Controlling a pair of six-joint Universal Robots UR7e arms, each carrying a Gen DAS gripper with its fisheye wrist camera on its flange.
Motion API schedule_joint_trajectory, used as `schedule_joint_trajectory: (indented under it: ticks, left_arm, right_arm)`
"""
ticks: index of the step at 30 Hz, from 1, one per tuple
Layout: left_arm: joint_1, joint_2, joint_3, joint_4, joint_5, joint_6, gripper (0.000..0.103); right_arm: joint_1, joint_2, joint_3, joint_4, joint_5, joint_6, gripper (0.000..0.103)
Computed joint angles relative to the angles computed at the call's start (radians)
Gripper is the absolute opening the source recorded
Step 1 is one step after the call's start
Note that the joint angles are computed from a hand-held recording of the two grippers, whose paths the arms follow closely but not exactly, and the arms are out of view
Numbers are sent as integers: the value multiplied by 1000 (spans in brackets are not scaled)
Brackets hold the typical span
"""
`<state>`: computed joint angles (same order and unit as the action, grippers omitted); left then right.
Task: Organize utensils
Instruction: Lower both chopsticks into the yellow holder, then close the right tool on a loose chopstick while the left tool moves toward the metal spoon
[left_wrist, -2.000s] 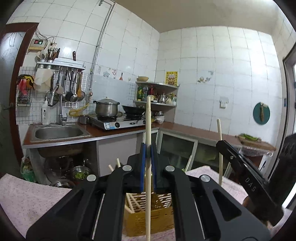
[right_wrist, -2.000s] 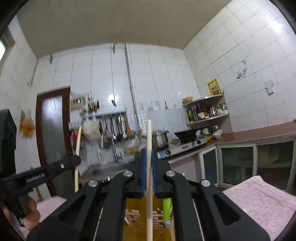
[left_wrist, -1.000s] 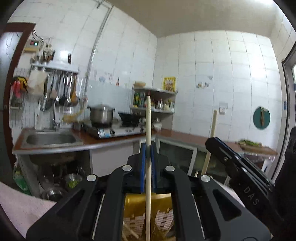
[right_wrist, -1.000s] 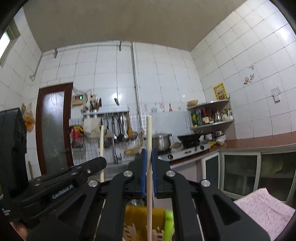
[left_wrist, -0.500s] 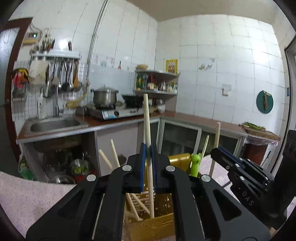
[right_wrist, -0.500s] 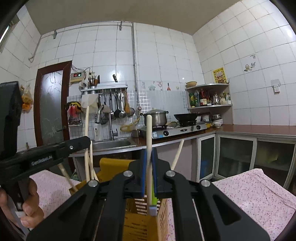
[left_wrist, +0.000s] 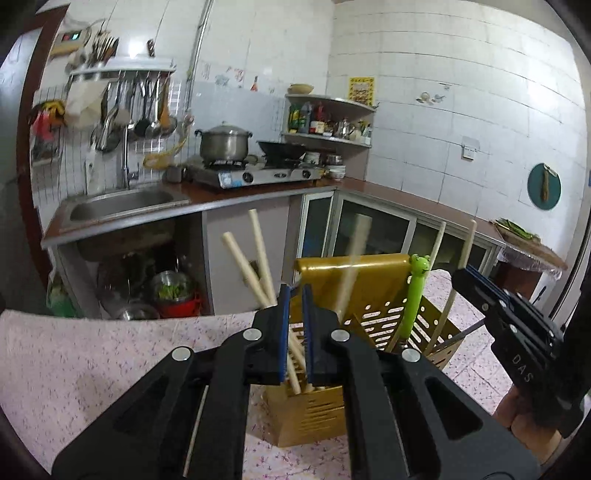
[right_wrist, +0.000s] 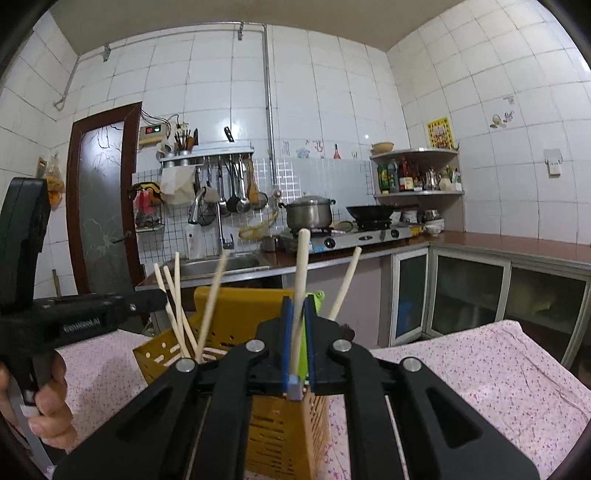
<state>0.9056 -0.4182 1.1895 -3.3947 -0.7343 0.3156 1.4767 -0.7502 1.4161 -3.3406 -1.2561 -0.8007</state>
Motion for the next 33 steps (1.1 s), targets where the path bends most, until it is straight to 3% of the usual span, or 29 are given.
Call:
schedule_joint_trajectory:
  ticks: [1, 2, 5, 6, 10, 12, 16, 20, 25, 29, 33]
  left_arm:
    - [-1, -23, 27, 23, -8, -34, 13]
    - [-5, -40, 48, 29, -7, -48, 24]
    - [-32, -62, 90, -44, 55, -13, 62]
    - [-39, -73, 109, -63, 68, -12, 72]
    - [-59, -168, 244, -36, 91, -108, 83]
    - [-74, -193, 303, -63, 128, -123, 95]
    - [-102, -245, 427, -60, 216, -177, 98]
    - [-115, -306, 540, 81, 252, -333, 98]
    - [-128, -365, 655, 231, 262, -514, 98]
    - [-139, -383, 709, 331, 283, -624, 98]
    - [-122, -398, 744, 340, 260, -667, 98]
  right_arm:
    - [1, -6, 2, 10, -8, 6, 8]
    - [3, -16, 6, 21, -16, 14, 10]
    - [11, -41, 27, 15, -36, 36, 58]
    - [12, -58, 44, 16, -34, 32, 58]
    - [28, -105, 107, -3, -103, -2, 60]
    - [29, -135, 149, -11, -127, 2, 67]
    - [30, -186, 240, -38, -216, 5, 77]
    - [32, -226, 332, -62, -315, 7, 83]
    - [28, -274, 428, -4, -387, 23, 84]
    - [45, -273, 464, 45, -487, 38, 84]
    - [60, -251, 472, 79, -565, 73, 83]
